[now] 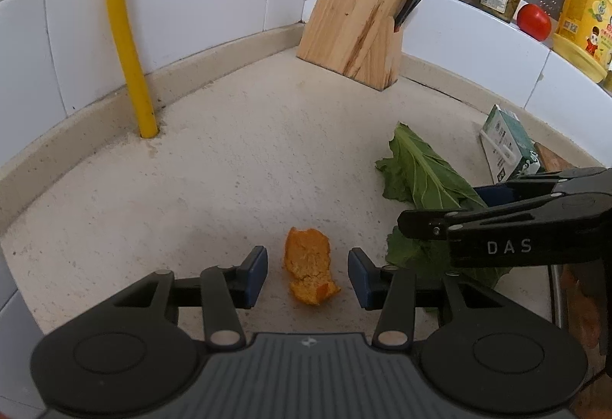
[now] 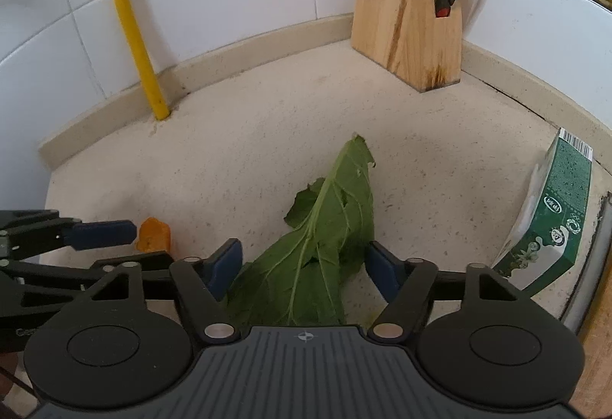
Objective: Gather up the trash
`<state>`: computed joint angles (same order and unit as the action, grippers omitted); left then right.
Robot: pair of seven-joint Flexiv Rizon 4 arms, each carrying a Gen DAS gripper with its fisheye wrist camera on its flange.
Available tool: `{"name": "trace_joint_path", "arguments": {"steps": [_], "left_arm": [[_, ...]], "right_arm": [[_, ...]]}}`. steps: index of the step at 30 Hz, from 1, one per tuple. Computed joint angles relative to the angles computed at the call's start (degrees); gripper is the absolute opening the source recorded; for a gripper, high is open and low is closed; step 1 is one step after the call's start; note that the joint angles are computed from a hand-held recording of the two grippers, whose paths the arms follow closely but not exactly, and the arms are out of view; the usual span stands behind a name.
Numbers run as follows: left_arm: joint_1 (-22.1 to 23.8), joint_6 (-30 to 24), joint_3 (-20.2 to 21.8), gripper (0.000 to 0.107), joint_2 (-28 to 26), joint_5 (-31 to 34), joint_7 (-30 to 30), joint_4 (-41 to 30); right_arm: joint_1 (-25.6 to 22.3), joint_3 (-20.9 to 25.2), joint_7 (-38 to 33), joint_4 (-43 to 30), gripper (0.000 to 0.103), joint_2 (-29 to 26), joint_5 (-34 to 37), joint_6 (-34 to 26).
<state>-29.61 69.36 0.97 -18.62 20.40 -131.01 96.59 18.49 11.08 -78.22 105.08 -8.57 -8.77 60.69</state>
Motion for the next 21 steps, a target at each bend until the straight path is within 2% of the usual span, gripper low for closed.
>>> {"name": "trace_joint_path", "arguments": {"steps": [1, 2, 3, 4, 7, 8, 12, 21], "left_arm": [[-0.07, -0.45, -0.04, 0.037, -0.12, -0.14, -0.15, -0.17], [-0.83, -1.02, 0.68, 0.026, -0.20, 1.09, -1.34, -0.71], [-1.10, -1.83, 0.78, 0.022, -0.23, 1.58, -1.65, -1.11], [-0.83, -1.92, 0.44, 0.017, -0.15, 1.34, -1.39, -0.99], [-0.38, -1.28, 0.02, 0.010, 0.07, 0.67, -1.97, -0.48], [-0.30, -1.03, -0.08, 0.007, 0.20, 0.63, -2.01, -0.29], [-0.31, -0.17, -0.27, 0.002, 1.18, 0.75, -2.22, 0.72], [0.13, 0.77, -0.44, 0.000, 5.33, 3.44, -4.62, 3.84]], "right_arm": [[0.00, 0.08, -0.13, -0.06, 0.068, 0.02, 0.22, -0.40], [0.00, 0.13, -0.18, -0.16, 0.066, 0.02, 0.47, -0.80], [0.03, 0.07, -0.06, -0.21, 0.061, 0.00, 0.36, -1.14], [0.14, -0.02, 0.38, -0.15, 0.049, 0.03, 0.04, -1.38], [0.25, -0.11, 1.81, 0.14, 0.026, 0.50, -0.44, -2.17], [0.17, 0.00, 1.91, 0.11, 0.021, 0.69, 0.09, -2.53], [0.02, 0.27, 2.85, 1.14, 0.015, 2.19, 0.96, -2.32], [0.00, 0.91, 2.99, 3.47, 0.012, 6.28, 2.93, -0.08]]}}
